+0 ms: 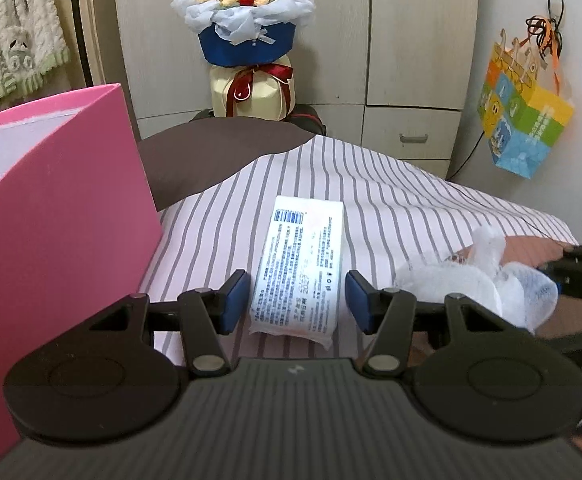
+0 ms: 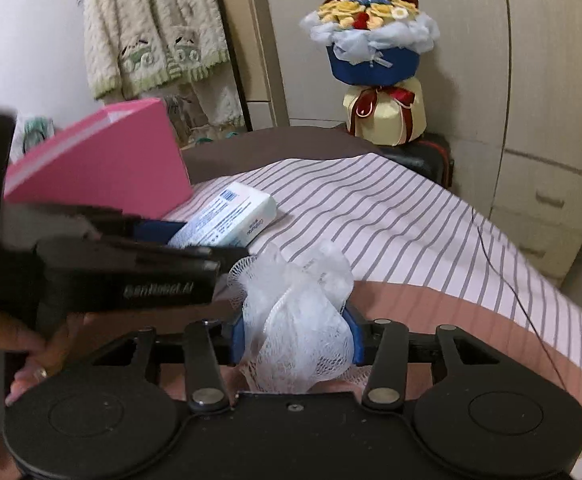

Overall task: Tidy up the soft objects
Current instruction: 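Grasp the white wet-wipe packet with the left tool while the right tool grasps the mesh bath puff, then lift and carry the wet-wipe packet and bath puff toward the pink box with both tools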

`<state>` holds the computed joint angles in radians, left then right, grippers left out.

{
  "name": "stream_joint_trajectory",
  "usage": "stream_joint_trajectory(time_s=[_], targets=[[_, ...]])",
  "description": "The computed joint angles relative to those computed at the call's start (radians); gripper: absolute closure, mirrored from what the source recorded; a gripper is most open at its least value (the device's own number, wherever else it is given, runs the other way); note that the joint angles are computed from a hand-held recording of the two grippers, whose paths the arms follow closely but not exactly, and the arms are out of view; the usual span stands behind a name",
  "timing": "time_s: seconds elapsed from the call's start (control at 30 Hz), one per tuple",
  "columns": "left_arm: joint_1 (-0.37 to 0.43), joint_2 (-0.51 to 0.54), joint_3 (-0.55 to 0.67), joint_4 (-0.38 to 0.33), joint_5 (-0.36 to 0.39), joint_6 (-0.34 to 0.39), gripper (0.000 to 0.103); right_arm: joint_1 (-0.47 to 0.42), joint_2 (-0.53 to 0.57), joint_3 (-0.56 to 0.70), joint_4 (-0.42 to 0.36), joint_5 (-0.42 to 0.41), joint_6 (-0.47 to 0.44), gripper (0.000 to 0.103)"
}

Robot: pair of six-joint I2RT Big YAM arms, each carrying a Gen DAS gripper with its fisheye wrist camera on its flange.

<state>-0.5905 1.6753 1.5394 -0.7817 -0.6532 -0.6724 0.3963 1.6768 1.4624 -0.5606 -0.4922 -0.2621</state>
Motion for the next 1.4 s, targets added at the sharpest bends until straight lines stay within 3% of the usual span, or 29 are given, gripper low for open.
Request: stream_joint_trajectory(time_s=[0.07, 0.1, 0.17, 0.33, 0.7, 0.93, 1.03, 1.4], targets=[[0.000, 0.002, 0.003, -0.001, -0.001, 0.006, 0.062, 0.007, -0.013, -0.018, 0.019, 0.019, 0.006, 0.058], [0.000, 0.000, 0.004, -0.003, 0.002, 0.006, 0.063, 0.012, -0.021, -0.031, 0.031, 0.031, 0.005, 0.059], [-0.001, -0.008, -0.003, -0.004, 0.007, -0.028, 0.064, 0.027, -0.042, -0.057, 0.048, 0.077, -0.018, 0.061], [-0.001, -0.026, -0.017, 0.001, 0.012, -0.074, 0.064, 0.061, -0.091, -0.117, 0.119, 0.176, 0.022, 0.062], [-0.048, -0.101, -0.074, 0.024, -0.027, -0.072, 0.065, 0.085, -0.206, -0.237, 0.203, 0.253, 0.130, 0.061], [-0.117, -0.175, -0.132, 0.027, -0.048, -0.048, 0.065, 0.100, -0.286, -0.300, 0.177, 0.327, 0.195, 0.061], [-0.154, -0.223, -0.165, 0.034, -0.035, -0.015, 0.065, 0.122, -0.341, -0.346, 0.189, 0.383, 0.178, 0.061], [-0.286, -0.393, -0.291, 0.042, -0.056, 0.035, 0.065, 0.182, -0.495, -0.438, 0.085, 0.432, 0.224, 0.061]])
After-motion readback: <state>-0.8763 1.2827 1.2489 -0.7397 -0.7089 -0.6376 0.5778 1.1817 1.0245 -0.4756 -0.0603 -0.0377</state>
